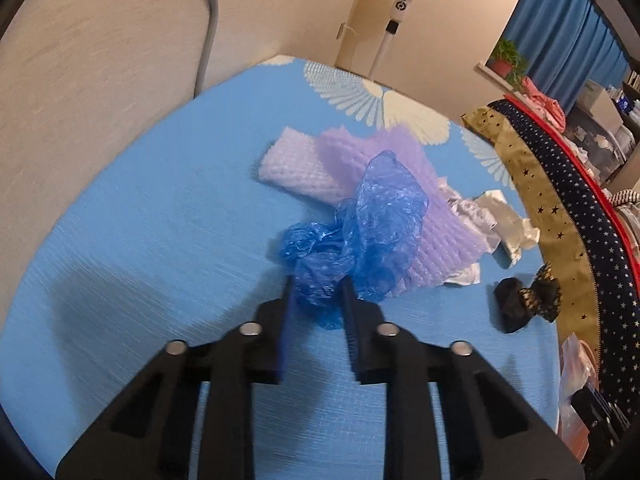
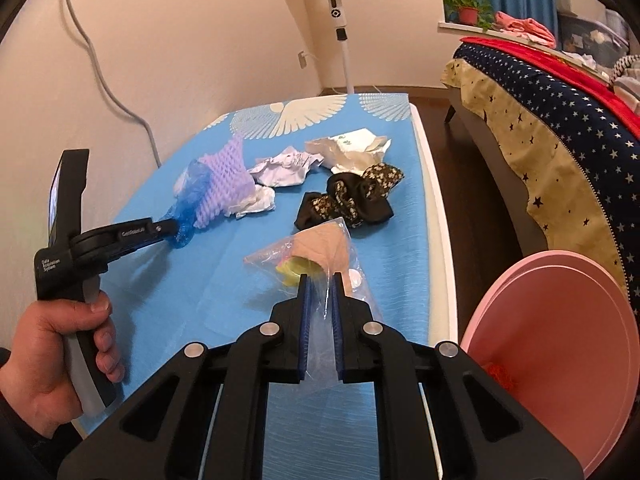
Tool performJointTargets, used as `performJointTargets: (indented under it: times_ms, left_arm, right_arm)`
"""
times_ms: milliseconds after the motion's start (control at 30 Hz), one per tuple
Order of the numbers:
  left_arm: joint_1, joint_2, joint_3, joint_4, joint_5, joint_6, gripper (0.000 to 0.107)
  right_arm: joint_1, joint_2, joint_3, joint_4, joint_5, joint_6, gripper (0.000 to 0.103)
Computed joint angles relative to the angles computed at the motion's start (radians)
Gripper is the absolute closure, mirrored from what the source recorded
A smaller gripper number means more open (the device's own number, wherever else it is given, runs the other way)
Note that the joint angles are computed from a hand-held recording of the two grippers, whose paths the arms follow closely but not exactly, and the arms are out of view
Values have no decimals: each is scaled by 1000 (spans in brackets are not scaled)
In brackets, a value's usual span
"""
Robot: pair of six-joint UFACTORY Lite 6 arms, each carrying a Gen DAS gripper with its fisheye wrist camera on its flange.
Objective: Collect trash
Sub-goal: 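Grasp the blue plastic bag with the left gripper while the right grasps the clear bag, then carry the blue bag with the left gripper while the right carries the clear bag to the bin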
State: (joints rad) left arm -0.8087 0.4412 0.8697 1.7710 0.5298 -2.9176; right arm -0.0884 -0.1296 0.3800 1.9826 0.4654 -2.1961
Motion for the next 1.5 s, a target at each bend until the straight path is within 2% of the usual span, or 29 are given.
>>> performJointTargets:
  times_ms: [33, 167, 633, 933, 1167, 1500]
  left_arm:
    - [0, -8, -2, -8, 6, 13, 100]
    - [-31, -46, 2, -85, 47, 103, 103]
    - [-199, -221, -41, -249, 191, 241, 103]
    - [-327, -244, 6, -353, 314, 374, 103]
    - [-397, -251, 32, -392, 373, 420, 103]
    - [-494, -217, 110, -415, 434, 484, 103]
  right_arm:
    - [-2, -10, -4, 1, -1, 1, 93]
    - [-17, -78, -22, -28, 1, 35, 93]
    - [-115, -375, -102, -248, -6, 244, 93]
    - [-201, -512, -129, -393, 23, 386, 93]
    - [-360, -646, -132, -586, 138, 535, 93]
    - [-669, -572, 90, -788, 415, 690, 93]
